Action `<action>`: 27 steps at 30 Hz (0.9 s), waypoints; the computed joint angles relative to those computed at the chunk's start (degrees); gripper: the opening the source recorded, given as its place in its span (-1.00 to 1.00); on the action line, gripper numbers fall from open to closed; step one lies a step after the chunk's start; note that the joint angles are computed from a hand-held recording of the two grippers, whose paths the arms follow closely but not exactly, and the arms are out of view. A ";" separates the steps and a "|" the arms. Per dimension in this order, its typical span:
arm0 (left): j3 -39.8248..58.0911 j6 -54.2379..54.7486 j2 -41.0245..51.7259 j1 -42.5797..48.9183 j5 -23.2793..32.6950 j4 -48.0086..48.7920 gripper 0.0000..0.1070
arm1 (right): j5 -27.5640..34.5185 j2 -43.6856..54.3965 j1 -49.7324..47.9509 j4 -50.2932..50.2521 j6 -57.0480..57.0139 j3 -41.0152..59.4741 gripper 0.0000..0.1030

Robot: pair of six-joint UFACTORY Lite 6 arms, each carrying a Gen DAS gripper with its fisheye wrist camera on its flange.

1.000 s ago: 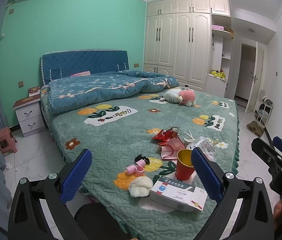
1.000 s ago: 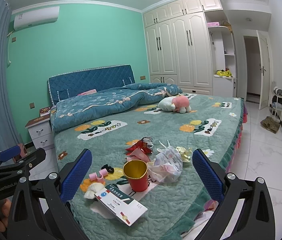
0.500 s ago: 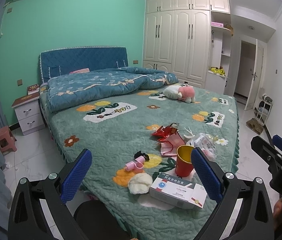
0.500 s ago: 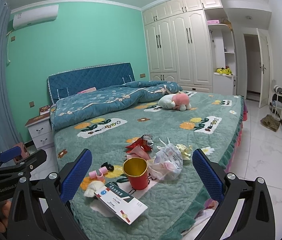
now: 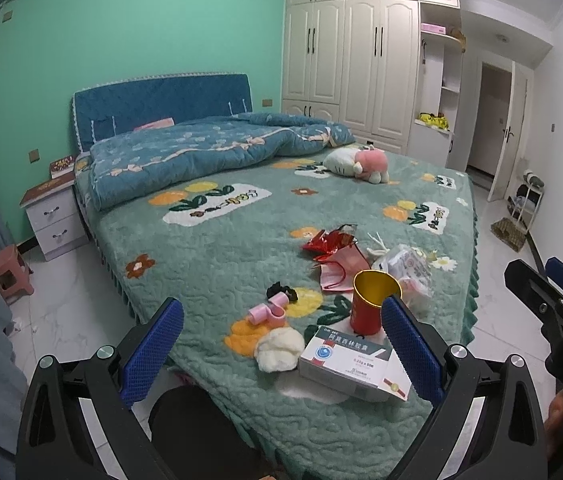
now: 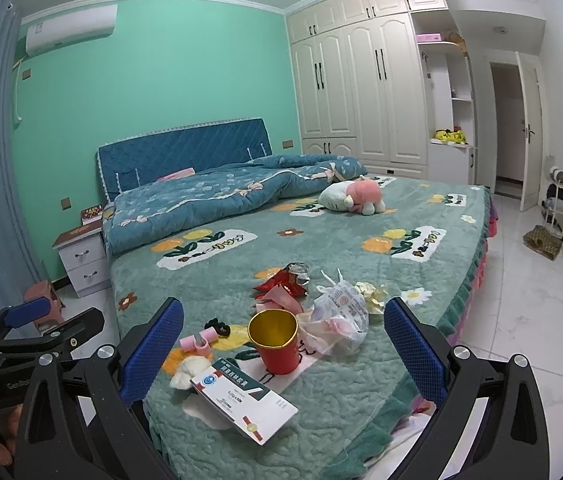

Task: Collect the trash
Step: 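Reach the right gripper to the white medicine box and close on it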

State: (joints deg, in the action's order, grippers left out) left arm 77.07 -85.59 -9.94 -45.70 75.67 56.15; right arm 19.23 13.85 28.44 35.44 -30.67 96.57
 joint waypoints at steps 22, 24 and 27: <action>7.95 16.32 6.43 9.10 -5.52 -13.22 0.82 | 21.93 16.50 -3.85 -4.29 6.56 24.94 0.91; 8.54 17.06 6.98 9.65 -5.69 -14.12 0.82 | 23.37 18.28 -4.30 -4.13 7.64 27.31 0.91; 9.09 18.18 7.41 10.57 -6.32 -15.13 0.82 | 25.01 20.39 -4.61 -4.23 8.77 30.18 0.91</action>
State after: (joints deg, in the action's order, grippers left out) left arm 86.16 -67.41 -2.52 -35.13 69.35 41.02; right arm 44.24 34.24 23.83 31.20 -21.90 126.75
